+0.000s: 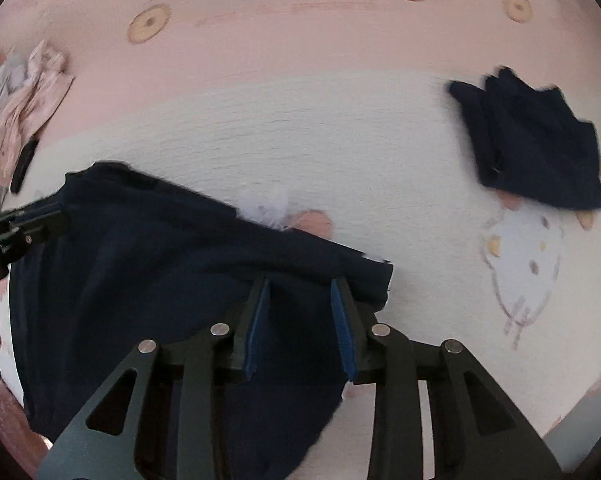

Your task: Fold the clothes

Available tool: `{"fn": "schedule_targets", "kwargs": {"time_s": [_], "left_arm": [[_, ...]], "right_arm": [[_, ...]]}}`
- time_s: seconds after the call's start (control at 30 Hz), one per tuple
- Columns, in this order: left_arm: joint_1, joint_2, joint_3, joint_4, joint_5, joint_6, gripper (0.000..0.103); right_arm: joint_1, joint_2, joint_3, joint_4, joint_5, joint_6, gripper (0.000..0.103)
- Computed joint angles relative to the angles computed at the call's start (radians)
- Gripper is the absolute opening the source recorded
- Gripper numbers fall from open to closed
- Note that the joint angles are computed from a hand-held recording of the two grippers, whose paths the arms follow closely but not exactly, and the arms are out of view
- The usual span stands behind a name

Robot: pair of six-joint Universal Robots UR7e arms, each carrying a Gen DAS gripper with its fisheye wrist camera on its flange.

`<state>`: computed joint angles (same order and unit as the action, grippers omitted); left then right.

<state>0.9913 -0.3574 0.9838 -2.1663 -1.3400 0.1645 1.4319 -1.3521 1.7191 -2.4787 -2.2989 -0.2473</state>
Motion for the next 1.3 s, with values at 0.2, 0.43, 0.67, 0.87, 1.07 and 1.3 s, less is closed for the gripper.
{"fn": "schedule_targets", "kwargs": {"time_s": [0.2, 0.43, 0.67, 0.87, 1.07, 1.3], "left_arm": [[0.009, 0.030, -0.007, -0.080, -0.074, 0.000, 0.019], [-0.010, -0.003, 0.047, -0.160, -0.069, 0.076, 0.019], [-0.019, -0.002, 0.043, -0.140, -0.050, 0.087, 0.019], [-0.051, 0.069, -0.016, -0.099, 0.017, 0.149, 0.019], [-0.062, 0.153, -0.145, -0.083, 0.119, 0.079, 0.019], [-0.068, 0.040, -0.001, -0.149, 0.020, 0.149, 0.019]], "right_arm": [[0.000, -0.006, 0.023, -0.072, -0.096, -0.039, 0.029], [-0.021, -0.012, 0.007, -0.095, -0.222, -0.015, 0.030], [-0.050, -0.047, -0.024, -0.018, 0.152, -0.023, 0.033], [-0.045, -0.008, -0.005, -0.051, 0.025, -0.089, 0.029], [-0.058, -0.020, -0.013, -0.081, -0.033, -0.047, 0.023], [-0.085, -0.053, -0.051, -0.018, 0.095, 0.019, 0.029]]}}
